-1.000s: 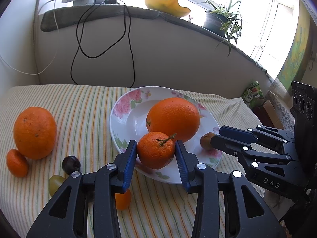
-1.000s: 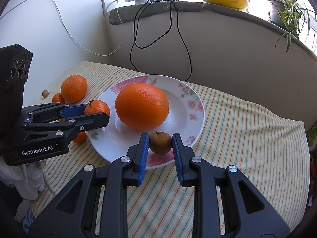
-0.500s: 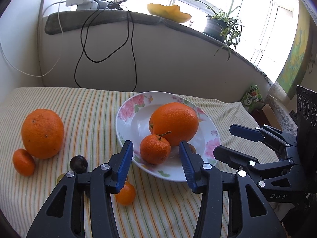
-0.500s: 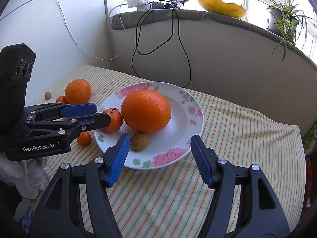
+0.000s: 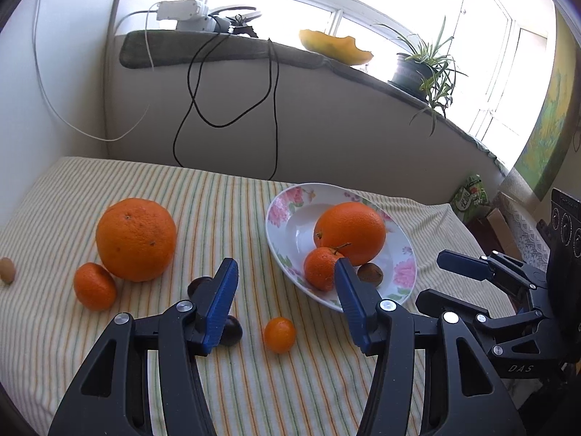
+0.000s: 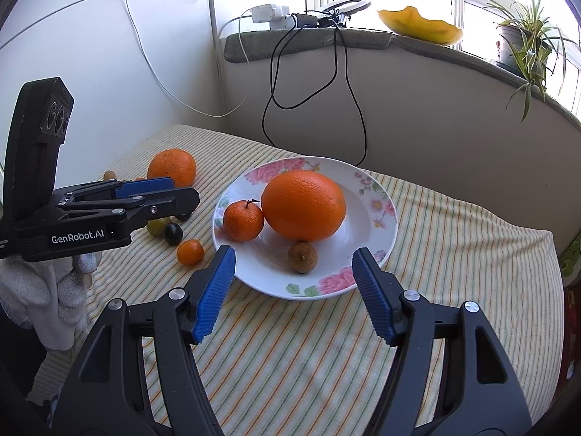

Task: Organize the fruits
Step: 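Grasp the small orange fruit with the right tool while the left tool grasps the green fruit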

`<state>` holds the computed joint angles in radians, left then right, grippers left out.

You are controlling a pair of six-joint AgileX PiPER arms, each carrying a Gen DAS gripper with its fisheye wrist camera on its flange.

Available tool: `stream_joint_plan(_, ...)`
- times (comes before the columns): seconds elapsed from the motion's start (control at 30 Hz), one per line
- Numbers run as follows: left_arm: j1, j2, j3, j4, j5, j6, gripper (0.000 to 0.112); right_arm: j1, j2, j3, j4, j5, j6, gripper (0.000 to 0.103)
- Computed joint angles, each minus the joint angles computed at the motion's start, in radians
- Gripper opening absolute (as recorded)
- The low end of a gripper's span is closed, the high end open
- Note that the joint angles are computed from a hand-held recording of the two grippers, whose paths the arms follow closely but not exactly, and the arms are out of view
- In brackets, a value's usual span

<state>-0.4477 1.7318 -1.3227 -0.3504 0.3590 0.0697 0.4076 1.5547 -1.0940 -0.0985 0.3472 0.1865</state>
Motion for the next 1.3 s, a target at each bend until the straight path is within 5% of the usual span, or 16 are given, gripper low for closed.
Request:
stream_joint_plan(0.9,0.227,-0.143,0.294,-0.374,-0.024,0.429,0.048,0.160,0.108,-0.065,0.191,0.011,-0.108,0.069)
stream_joint_plan(1.07,0.201,-0.107,0.258,-0.404,0.000,0.472,0.047,0.153,0.164,-0.108,0.300,0.036,-0.187,0.050)
stream_joint_plan(1.3,0.188,-0.049,0.203,-0.378,0.028,0.447,0.041,0.168,0.220,-0.157,0.210,0.059,-0.083,0.044)
